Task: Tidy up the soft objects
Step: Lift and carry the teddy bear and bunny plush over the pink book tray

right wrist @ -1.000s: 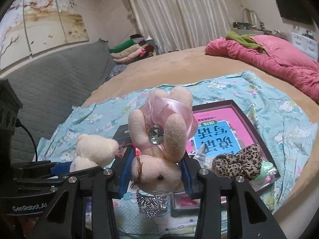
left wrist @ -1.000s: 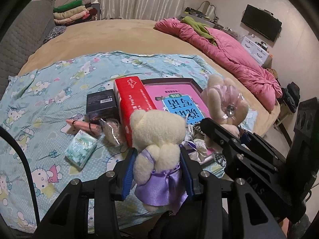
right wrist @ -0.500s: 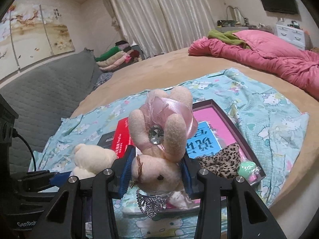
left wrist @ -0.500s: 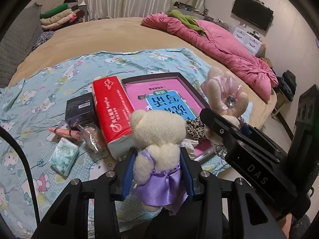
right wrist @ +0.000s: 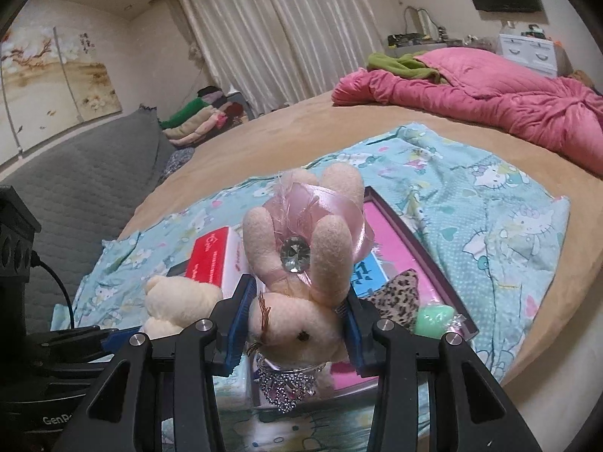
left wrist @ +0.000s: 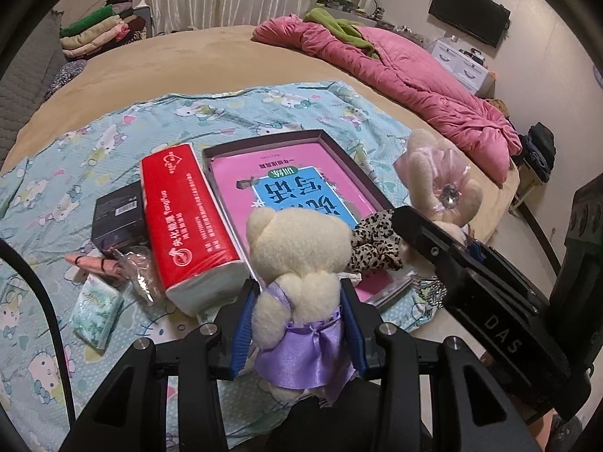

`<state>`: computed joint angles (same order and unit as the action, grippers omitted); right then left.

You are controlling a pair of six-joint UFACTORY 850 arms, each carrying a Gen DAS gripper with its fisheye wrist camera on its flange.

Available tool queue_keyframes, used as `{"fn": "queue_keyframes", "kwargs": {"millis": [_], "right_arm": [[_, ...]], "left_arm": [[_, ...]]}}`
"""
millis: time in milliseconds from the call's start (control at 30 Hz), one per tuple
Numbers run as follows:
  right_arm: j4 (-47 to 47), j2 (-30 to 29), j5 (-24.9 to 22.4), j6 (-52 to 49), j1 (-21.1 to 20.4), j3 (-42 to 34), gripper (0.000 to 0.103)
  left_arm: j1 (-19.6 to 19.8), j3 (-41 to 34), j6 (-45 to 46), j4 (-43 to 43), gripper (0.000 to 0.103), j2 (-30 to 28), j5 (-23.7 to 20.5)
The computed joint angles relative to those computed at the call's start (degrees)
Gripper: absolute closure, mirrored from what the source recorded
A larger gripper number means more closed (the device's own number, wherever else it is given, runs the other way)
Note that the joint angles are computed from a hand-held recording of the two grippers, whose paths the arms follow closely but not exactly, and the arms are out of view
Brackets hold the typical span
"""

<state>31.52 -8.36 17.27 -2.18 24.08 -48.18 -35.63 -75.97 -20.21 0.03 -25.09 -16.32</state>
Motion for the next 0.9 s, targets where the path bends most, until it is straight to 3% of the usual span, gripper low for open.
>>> {"fn": "queue_keyframes", "kwargs": {"millis": [633,900], "right_arm": [[9.57,-0.73,-0.33,-8.18,-3.46,1.15,0.059],[5.25,-1.64,-1.48,-4.17,-4.43,0.69,0.059]], "left_arm": [[-0.6,-13.1,9.8,-7.8,0.061,-11.6,-5.87],[-0.56,-16.94,11.2,-8.41,0.06,-14.81,-7.77]]}}
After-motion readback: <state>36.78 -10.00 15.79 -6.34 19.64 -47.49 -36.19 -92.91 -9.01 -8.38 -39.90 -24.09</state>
